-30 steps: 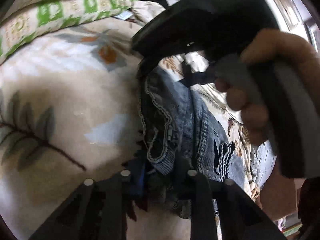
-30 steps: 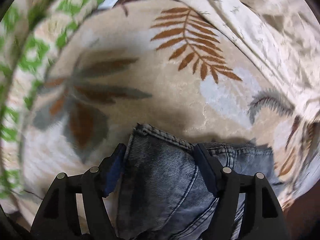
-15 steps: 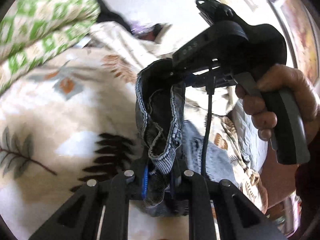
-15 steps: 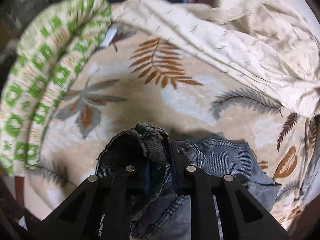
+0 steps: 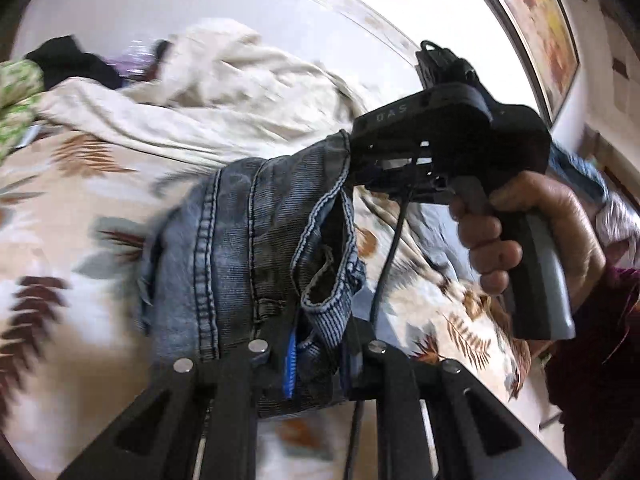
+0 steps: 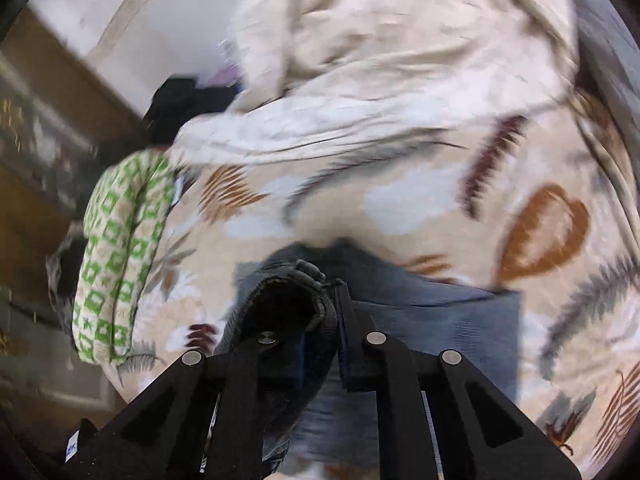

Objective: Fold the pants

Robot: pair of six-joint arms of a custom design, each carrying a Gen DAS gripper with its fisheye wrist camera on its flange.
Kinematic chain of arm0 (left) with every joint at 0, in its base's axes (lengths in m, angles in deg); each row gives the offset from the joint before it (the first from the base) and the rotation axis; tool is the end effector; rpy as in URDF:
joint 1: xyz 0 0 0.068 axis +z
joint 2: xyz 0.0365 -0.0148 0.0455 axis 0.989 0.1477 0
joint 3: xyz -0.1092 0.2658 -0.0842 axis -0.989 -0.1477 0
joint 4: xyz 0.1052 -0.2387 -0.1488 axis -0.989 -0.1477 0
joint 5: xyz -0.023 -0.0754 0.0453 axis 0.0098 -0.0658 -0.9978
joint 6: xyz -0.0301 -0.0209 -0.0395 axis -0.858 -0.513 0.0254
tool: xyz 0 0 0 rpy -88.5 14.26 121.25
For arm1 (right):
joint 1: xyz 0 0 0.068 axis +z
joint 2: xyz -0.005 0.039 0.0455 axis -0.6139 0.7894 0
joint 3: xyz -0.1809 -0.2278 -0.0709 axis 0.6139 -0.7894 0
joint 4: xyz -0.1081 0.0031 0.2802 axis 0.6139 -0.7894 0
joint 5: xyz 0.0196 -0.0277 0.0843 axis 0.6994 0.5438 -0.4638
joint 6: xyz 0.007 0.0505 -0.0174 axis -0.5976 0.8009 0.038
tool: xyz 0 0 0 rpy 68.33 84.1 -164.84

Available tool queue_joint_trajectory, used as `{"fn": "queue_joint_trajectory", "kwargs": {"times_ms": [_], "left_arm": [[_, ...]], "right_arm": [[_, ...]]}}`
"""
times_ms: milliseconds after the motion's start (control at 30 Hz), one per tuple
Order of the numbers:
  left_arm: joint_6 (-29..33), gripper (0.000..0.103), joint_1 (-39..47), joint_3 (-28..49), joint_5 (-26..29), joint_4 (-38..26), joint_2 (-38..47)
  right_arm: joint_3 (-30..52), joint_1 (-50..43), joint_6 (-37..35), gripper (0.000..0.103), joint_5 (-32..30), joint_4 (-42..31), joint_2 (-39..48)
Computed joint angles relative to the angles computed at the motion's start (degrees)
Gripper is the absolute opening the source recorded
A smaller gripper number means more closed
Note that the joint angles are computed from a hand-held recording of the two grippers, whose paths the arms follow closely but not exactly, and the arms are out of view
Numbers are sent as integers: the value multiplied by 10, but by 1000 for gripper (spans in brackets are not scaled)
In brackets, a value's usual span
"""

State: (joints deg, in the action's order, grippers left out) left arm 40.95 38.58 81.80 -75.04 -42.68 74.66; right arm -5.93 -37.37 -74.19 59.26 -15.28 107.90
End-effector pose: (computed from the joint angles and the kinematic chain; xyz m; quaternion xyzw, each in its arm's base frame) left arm 0.1688 -0.1506 0.1864 0.0034 0.8722 -0.2731 0.4059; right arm 0.3709 0.0201 0.2706 -0.1060 0.9452 0.2289 0.2074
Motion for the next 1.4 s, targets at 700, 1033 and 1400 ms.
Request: {"fn": "queue_joint_trajectory", "kwargs": {"times_ms": [700, 1033, 1400], "left_arm": [[181, 48, -32, 62, 56, -112, -20], [159, 52, 106, 54, 32, -130, 73], [175, 52, 27, 104, -26, -51, 239]], "right_arm": [[-69, -301, -54, 55, -201, 76, 102], [-171, -361, -453, 60, -369, -259, -23], [-195, -277, -197, 26, -217, -16, 66]]}}
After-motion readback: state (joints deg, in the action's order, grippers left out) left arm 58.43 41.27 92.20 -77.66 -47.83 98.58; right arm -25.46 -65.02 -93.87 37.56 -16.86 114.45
